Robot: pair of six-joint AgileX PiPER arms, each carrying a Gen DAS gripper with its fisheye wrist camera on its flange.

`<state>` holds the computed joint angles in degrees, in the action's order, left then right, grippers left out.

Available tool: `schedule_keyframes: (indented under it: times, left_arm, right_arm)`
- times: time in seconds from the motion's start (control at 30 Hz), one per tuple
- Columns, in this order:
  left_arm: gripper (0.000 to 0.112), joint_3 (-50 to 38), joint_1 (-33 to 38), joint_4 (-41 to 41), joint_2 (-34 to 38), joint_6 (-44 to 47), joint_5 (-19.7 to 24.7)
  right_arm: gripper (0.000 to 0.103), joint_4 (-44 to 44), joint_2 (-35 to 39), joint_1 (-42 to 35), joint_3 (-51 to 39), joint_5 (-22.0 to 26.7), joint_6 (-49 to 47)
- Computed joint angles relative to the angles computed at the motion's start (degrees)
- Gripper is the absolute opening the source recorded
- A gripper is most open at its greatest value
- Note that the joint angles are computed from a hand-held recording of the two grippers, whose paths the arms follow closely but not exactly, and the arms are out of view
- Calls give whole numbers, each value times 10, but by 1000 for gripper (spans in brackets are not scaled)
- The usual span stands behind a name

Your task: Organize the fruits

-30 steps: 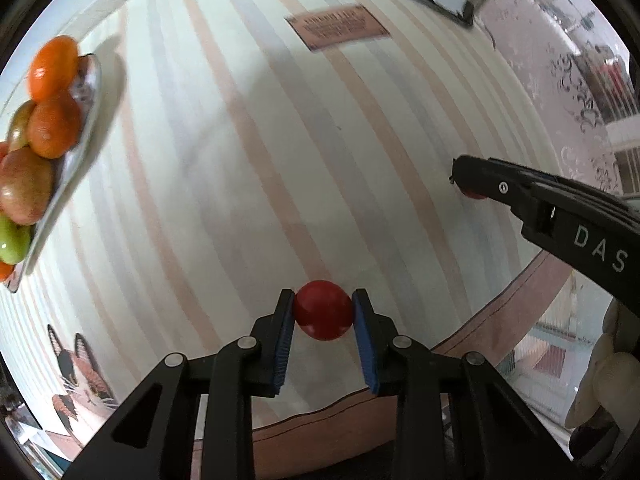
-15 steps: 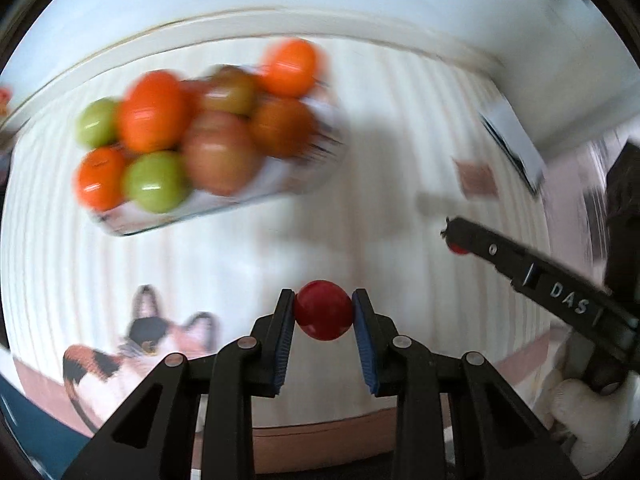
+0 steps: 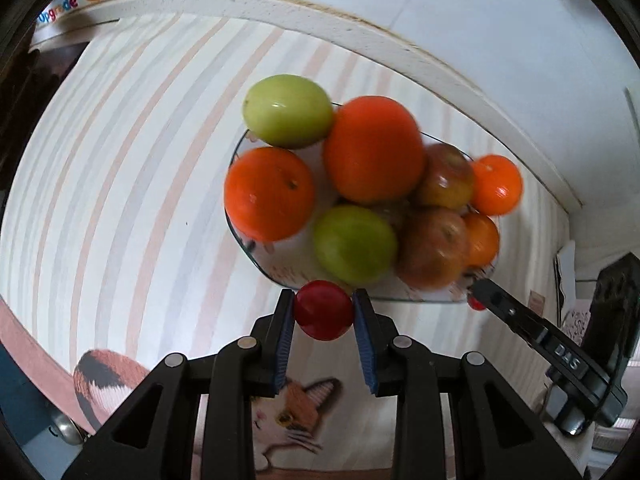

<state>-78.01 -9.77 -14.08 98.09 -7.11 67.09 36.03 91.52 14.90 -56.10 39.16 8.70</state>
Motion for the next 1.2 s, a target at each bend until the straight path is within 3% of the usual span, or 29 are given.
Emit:
schedule_keyframes:
  times: [0.1,0.17,0.23,0.27,0.37,0.43,0.5,0.53,0.77,1.2]
  left_arm:
    - [27,-5,4,12,22,4,-2]
    - [27,-8,1,31,33,-13,1]
    - [31,-7,5,30,37,-8,-3]
    - [34,-8,4,37,37,-13,-3]
    - [46,-5,10,35,32,-13,-8]
    - [70,-1,12,44,18,-12,-12]
    - [86,2,7,63,9,-15,-16]
    - [89,8,3,72,0,-16,-18]
    - [89,58,-43,146,-61,-63,-25]
    - [89,62,-117,216,-142,-170,-10]
  right_arm:
    - [33,7,25,7,-20,2,3]
    - [52,0,30,8,-25,3,16]
    - [84,0,24,6,-23,2,18]
    - [86,-3,23,8,-27,4,22]
    - [87,-40,20,17,-45,18,57]
    - [93,-91,14,25,-56,38,92]
    - [94,-167,11,45,-78,61,141]
    - [94,-211,12,60,-92,74,172]
    - [98,-391,13,139,-156,157,290]
    - [98,-438,-39,162,-170,204,284]
